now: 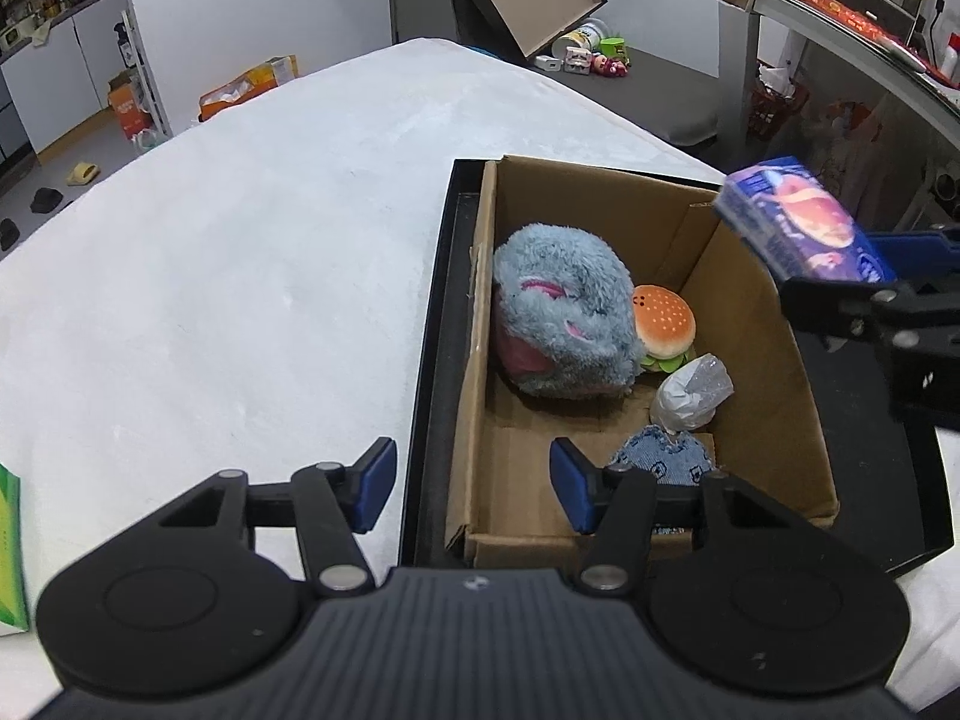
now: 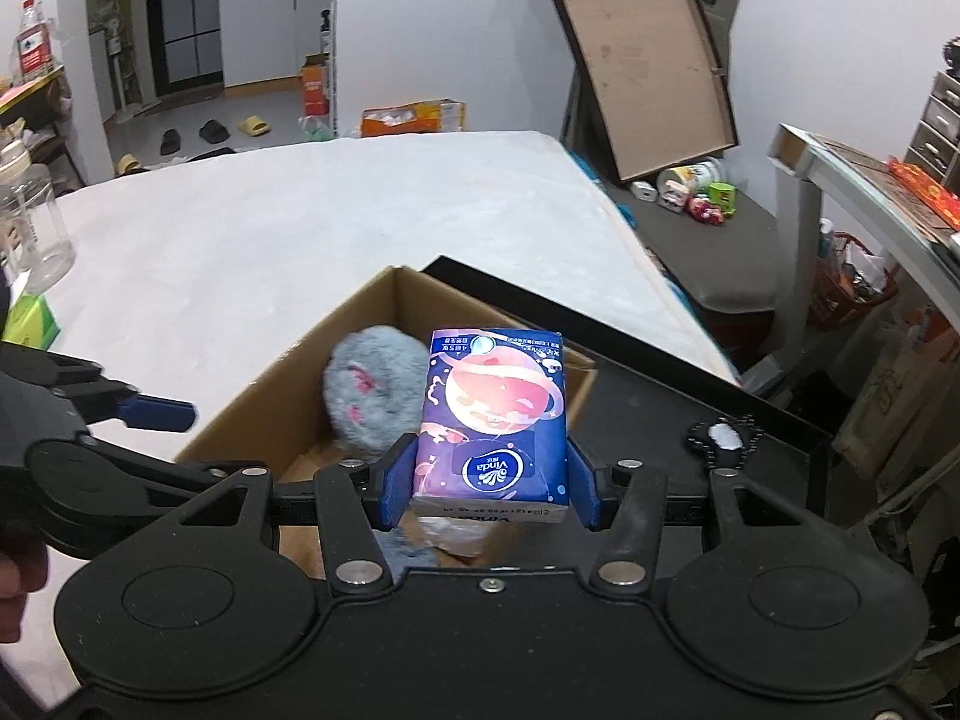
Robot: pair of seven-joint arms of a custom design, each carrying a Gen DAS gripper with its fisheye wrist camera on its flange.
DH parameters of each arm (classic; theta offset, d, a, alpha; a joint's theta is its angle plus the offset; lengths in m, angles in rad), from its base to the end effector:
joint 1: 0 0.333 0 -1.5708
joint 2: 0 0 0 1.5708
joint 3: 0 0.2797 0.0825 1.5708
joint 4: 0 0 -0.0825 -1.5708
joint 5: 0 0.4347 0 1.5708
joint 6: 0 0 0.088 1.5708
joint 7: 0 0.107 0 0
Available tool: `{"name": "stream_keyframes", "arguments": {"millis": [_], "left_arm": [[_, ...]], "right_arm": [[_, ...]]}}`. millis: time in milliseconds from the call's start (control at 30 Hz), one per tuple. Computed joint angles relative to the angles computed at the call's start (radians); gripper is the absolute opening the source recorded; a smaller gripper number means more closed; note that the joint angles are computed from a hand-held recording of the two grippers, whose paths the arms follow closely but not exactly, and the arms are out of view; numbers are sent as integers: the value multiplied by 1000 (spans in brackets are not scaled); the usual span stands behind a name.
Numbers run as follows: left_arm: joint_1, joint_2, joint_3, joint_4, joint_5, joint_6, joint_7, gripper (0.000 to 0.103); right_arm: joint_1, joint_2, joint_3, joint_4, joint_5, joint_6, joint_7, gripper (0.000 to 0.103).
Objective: Organize soft objects
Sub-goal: 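Lift the purple tissue pack with the right tool over the box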
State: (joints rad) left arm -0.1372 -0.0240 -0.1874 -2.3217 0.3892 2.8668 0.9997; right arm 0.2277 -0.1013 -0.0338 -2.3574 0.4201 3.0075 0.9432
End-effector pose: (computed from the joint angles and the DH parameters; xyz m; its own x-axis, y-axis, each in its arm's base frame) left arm 0.5472 -0.2064 0.3412 -0.1052 -0.9943 0.0192 -0.8237 0.0763 -0.5619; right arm 0.5709 0.0817 0.3852 0.3730 -0.9221 0.1027 -0.6460 -0.3376 -0.6847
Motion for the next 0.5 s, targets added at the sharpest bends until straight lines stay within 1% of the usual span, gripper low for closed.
{"name": "stream_keyframes", "arguments": {"millis": [67,133,200,300,333,400,433,500], "left_arm": [[-2,1,3,-8,-57,17,50,53],[-3,2,5,-13,-99,30,87,46],[-5,4,7,-17,-159,41,137,36],[-9,7,8,-27,-255,61,213,28],[-11,7,8,-31,-299,69,250,27],[-14,9,8,-34,-360,73,297,21],[-11,9,8,-36,-345,75,283,20],[-11,10,9,-43,-367,90,305,20]], "right_arm": [[8,-1,4,1,9,-10,-7,51],[16,-2,8,1,18,-19,-16,51],[18,0,16,2,3,-25,-5,51],[28,2,20,6,11,-35,-15,51],[32,4,21,9,17,-41,-21,51],[32,12,29,17,5,-52,-11,51],[30,17,34,21,-8,-55,1,51],[26,27,44,26,-40,-48,27,51]]}}
